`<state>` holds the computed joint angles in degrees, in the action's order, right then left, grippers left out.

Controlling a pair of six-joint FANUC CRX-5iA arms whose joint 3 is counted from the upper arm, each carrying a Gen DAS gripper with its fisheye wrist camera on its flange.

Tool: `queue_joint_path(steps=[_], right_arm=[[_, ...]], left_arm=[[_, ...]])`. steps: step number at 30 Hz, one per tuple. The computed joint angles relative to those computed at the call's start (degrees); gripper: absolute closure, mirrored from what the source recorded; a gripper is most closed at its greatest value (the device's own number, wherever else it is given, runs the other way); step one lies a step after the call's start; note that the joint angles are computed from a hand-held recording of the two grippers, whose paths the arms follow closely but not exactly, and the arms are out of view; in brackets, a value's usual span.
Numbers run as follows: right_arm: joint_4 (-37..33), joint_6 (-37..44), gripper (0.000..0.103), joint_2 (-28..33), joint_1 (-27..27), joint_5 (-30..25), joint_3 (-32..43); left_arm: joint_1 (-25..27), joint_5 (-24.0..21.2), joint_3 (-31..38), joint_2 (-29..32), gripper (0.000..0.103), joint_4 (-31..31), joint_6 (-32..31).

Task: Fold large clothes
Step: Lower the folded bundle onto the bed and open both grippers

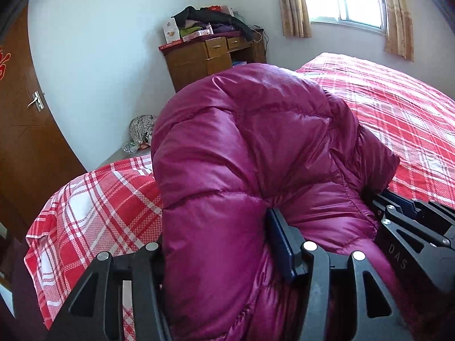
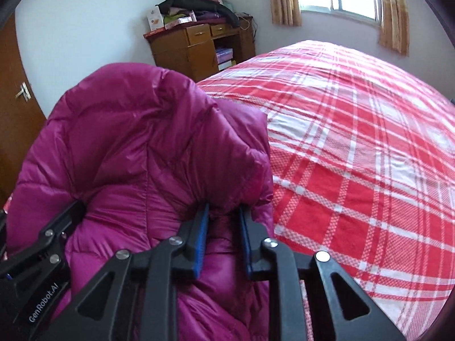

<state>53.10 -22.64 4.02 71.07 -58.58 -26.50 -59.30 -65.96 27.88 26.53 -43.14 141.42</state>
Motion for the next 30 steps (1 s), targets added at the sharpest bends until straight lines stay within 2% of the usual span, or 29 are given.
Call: queue_joint_path(steps=[6, 9, 13, 17, 21, 24, 30], right_arm=[[-0.4, 0.2, 0.081, -0.1, 0.4, -0.5, -0.2], [-1.4, 1.6, 0.080, -0.8, 0.9, -0.6, -0.2], [-3.1, 6.5, 0.079, -0.7, 4.2, -6.9, 2.1], [3.3, -1.8, 0.079, -3.4, 10.2, -11.7, -1.7], [6.1, -6.5, 0.079, -4.4, 15.3, -14.2, -3.6], [6.4, -9.3, 0.079, -4.6, 17.0, -13.2, -4.3], [3.7, -10.1, 0.077, -4.4, 15.4, -7.7, -5.5]], left_arm=[[0.4, 0.6, -0.3, -0.2, 0.044, 0.9, -0.3], [0.7, 2.2, -2.5, -1.8, 0.038, 1.7, 1.1], [0.0, 3.1, -5.6, -4.6, 0.032, 1.4, 3.4], [-1.7, 1.1, -7.8, -7.4, 0.029, 0.1, 7.9], [-3.9, -1.7, -8.1, -8.8, 0.029, -1.6, 8.4], [-5.3, -3.8, -7.9, -9.1, 0.029, -2.7, 10.1], [-6.5, -4.5, -9.7, -9.7, 0.029, -3.3, 11.5]])
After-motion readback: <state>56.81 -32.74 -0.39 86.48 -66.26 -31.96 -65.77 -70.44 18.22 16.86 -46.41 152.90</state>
